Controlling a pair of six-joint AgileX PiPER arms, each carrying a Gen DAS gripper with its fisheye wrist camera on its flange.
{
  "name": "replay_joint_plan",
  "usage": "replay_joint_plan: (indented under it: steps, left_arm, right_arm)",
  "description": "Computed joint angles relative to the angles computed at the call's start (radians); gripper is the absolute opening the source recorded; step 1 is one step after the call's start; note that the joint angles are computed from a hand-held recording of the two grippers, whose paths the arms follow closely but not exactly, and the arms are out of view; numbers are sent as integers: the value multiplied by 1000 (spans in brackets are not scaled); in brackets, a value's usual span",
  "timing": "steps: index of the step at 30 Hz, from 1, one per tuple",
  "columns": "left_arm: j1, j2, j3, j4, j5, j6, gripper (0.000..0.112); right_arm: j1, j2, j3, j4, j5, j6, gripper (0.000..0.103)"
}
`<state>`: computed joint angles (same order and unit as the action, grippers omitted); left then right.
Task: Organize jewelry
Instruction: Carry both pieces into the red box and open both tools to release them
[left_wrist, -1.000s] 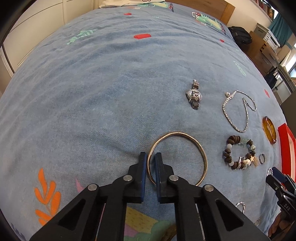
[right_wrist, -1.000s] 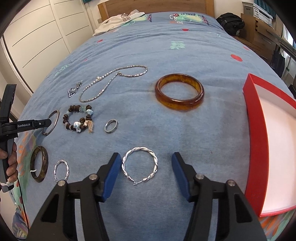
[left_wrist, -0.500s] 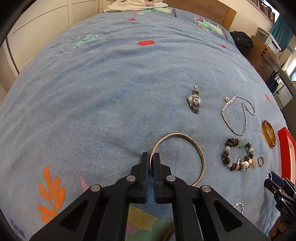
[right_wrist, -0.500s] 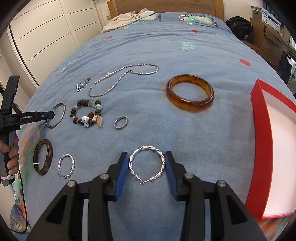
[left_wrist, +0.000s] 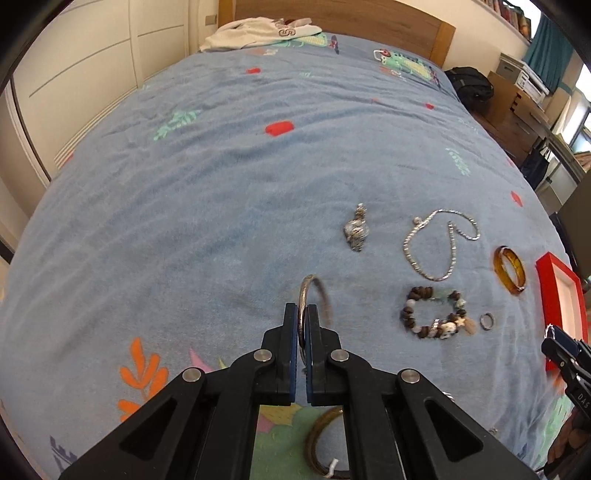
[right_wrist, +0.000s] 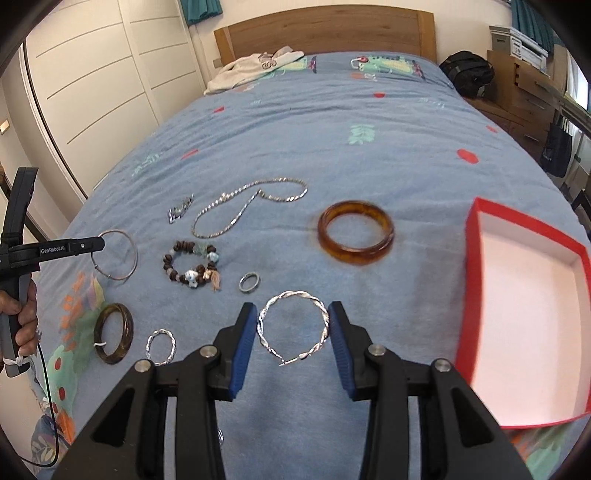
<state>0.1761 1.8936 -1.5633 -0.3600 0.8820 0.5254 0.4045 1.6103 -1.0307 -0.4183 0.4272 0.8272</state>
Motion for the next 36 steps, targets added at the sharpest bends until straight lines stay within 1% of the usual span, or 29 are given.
replay_joint_plan:
  steps: [5, 9, 14, 20, 24, 26, 30, 33, 36]
  left_arm:
    - [-59, -69, 12, 20, 16, -19, 3]
    - [-145, -116, 14, 43, 34, -57, 3]
    - [-290, -136, -26, 74, 63, -122, 3]
    - [-489, -105, -119, 112, 86, -207, 3]
    - [-593, -49, -202, 115, 113, -254, 3]
    - [-638, -21, -236, 112, 124, -276, 3]
    - [-718, 45, -315, 108, 144, -314, 3]
    - [-767, 105, -395, 109, 168, -340, 3]
    - [-805, 189, -518, 109, 209, -369, 3]
  right_arm:
    - [-51, -133, 75, -18, 26, 2, 38]
    - [-123, -257, 147, -4, 58, -42, 38]
    - [-266, -388, 226, 84, 86, -193, 38]
    - [-505, -492, 284, 291, 113, -507, 38]
    - [-657, -502, 293, 438, 122, -721, 38]
    - [-712, -489, 290, 497, 122, -807, 38]
    - [-788, -434, 268, 588, 102, -942, 38]
    - [-814, -369, 234, 632, 75, -1012, 38]
    - [-835, -306, 188, 690, 65, -1087, 38]
